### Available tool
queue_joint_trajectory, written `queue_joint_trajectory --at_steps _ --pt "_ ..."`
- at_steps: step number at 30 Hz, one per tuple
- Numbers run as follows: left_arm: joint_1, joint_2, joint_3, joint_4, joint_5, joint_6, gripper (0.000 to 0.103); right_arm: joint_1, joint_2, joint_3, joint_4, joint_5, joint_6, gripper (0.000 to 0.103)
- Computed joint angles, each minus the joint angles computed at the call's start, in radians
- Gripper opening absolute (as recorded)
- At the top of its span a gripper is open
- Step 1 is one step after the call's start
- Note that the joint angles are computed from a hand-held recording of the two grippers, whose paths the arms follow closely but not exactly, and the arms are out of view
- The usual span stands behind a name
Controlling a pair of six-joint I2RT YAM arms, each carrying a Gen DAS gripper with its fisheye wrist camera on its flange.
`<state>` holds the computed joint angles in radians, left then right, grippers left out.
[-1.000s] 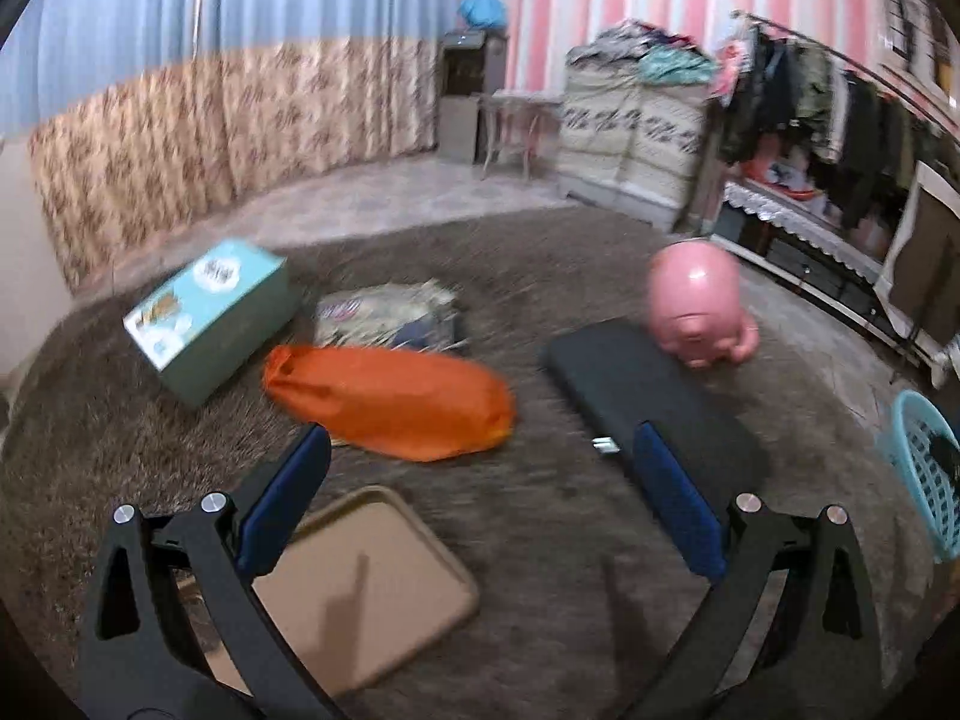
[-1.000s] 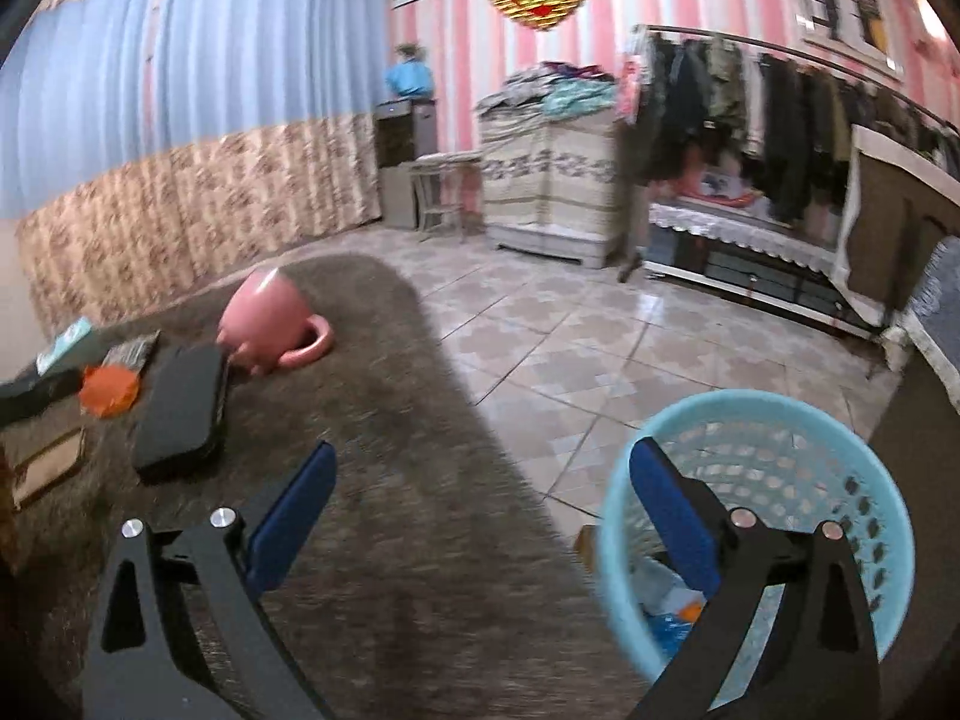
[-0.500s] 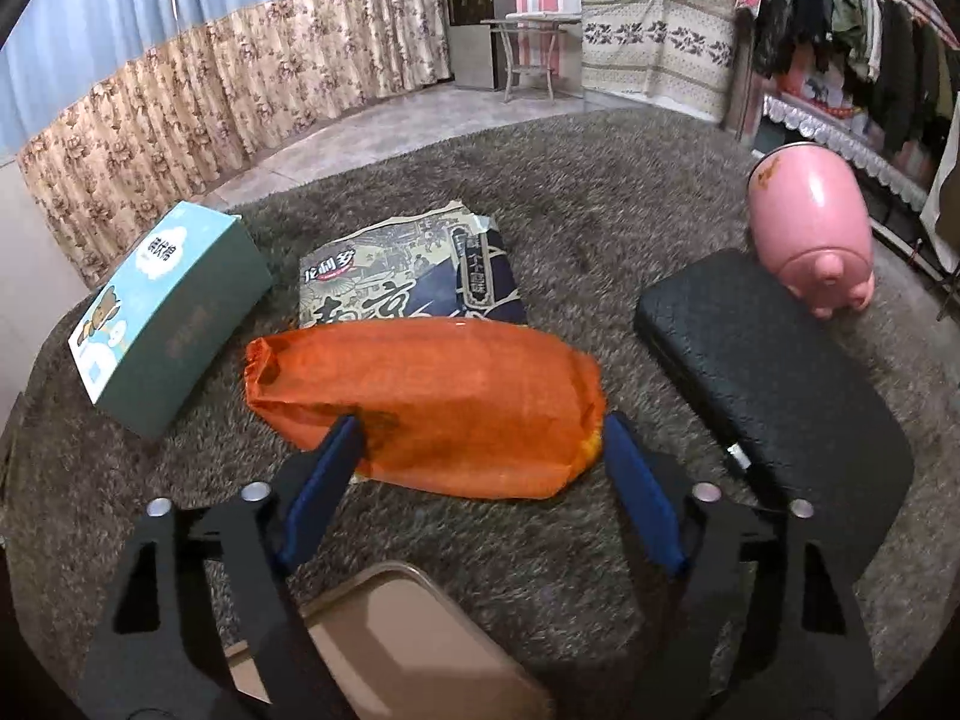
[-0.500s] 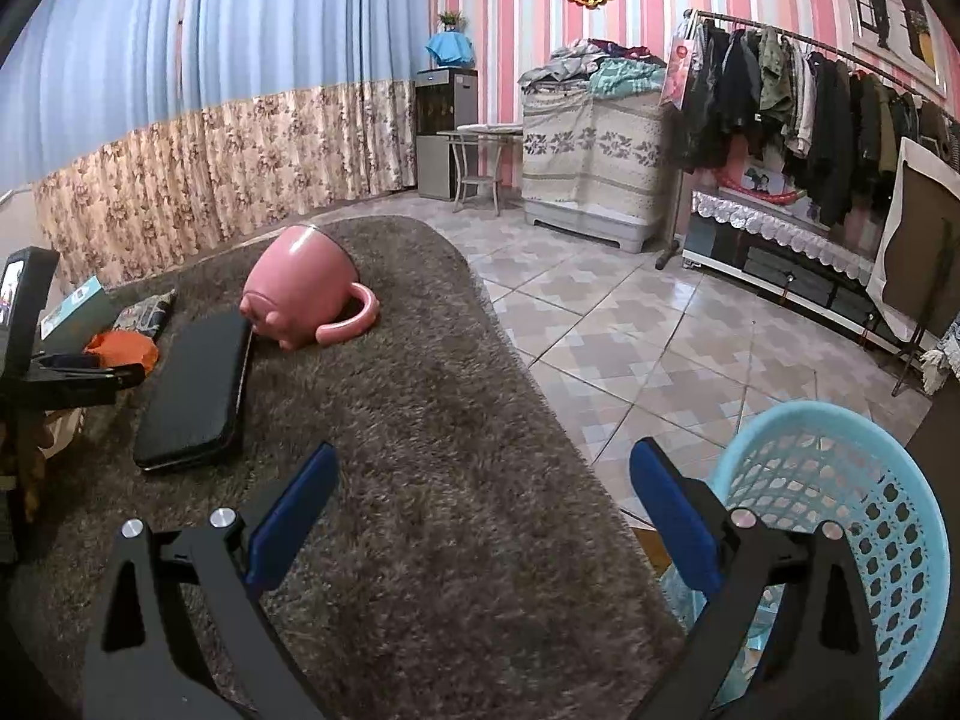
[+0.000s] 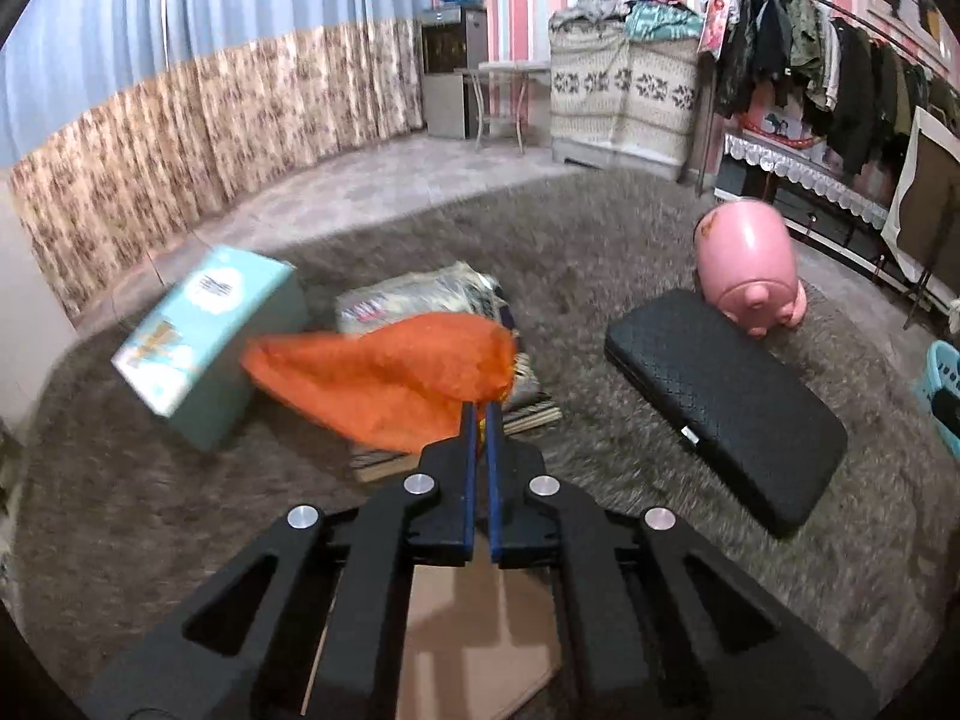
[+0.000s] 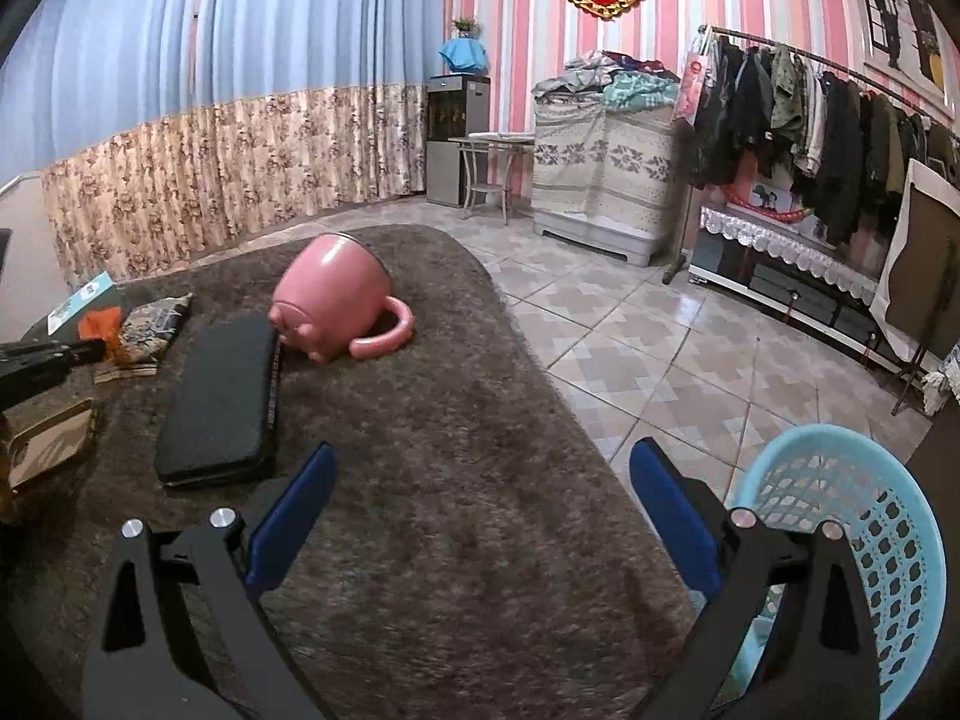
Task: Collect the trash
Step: 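Move the left tool to the orange mesh bag and grasp it, then lift the orange bag with the left tool while the right tool grasps the printed snack bag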
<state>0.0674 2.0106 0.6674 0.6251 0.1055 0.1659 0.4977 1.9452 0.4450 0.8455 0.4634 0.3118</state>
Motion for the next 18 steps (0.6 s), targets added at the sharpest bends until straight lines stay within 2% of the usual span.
queue_joint_trajectory --at_steps 6,10,18 --pt "0.124 -0.143 -0.133 0.052 0.065 0.058 0.001 0.073 0.000 0.060 -0.057 0.018 0.012 0.096" --pt "0.297 -0.210 -0.188 0.049 0.192 0.071 0.001 0.131 0.021 0.120 -0.108 0.042 0.008 0.096" --pt "0.540 -0.118 -0.166 0.096 0.281 0.119 0.000 0.218 0.087 0.280 -0.208 0.047 0.008 0.096"
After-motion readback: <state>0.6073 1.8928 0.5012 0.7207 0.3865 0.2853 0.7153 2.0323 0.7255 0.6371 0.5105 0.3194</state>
